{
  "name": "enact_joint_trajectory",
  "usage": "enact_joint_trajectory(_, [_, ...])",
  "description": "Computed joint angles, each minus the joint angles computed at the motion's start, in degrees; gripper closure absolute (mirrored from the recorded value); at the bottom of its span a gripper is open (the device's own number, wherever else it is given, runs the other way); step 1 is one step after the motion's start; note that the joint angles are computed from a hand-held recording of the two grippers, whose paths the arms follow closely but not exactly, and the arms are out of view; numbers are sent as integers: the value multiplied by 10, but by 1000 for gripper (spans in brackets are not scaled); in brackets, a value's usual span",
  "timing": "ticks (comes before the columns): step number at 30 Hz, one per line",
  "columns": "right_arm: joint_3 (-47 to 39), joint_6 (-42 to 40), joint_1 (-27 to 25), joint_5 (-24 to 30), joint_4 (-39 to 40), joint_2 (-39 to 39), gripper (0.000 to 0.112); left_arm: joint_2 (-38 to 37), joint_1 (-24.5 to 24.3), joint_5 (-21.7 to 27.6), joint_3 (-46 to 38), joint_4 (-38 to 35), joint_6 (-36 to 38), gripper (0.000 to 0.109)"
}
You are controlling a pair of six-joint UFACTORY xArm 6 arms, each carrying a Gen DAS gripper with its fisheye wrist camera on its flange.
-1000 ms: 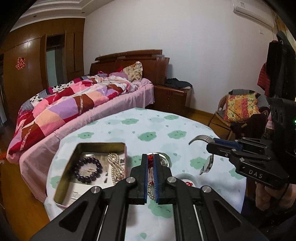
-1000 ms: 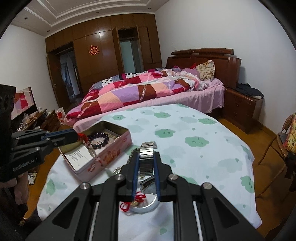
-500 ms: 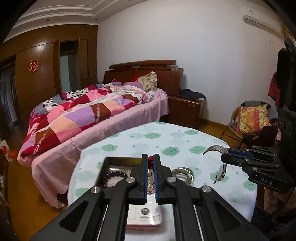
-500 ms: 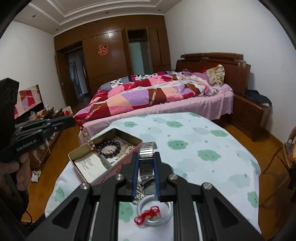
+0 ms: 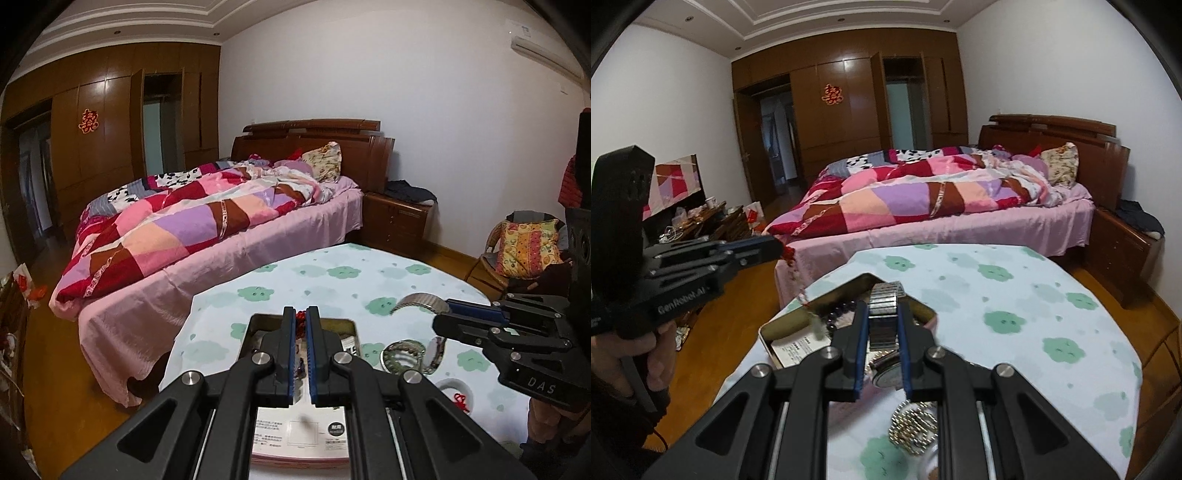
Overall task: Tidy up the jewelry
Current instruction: 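Carry the pendant and watch into the tin box and open both tools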
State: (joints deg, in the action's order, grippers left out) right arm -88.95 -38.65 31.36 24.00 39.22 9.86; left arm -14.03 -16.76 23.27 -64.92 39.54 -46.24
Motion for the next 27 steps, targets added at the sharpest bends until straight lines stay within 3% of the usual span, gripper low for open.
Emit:
enact_joint_trajectory(12, [-96, 49, 26, 19, -52, 87, 95, 49, 22, -3, -23, -26, 30, 105])
enact_joint_trajectory(27, [-122, 126, 35, 44, -140, 141, 95, 90, 34, 10, -16, -68, 70, 104])
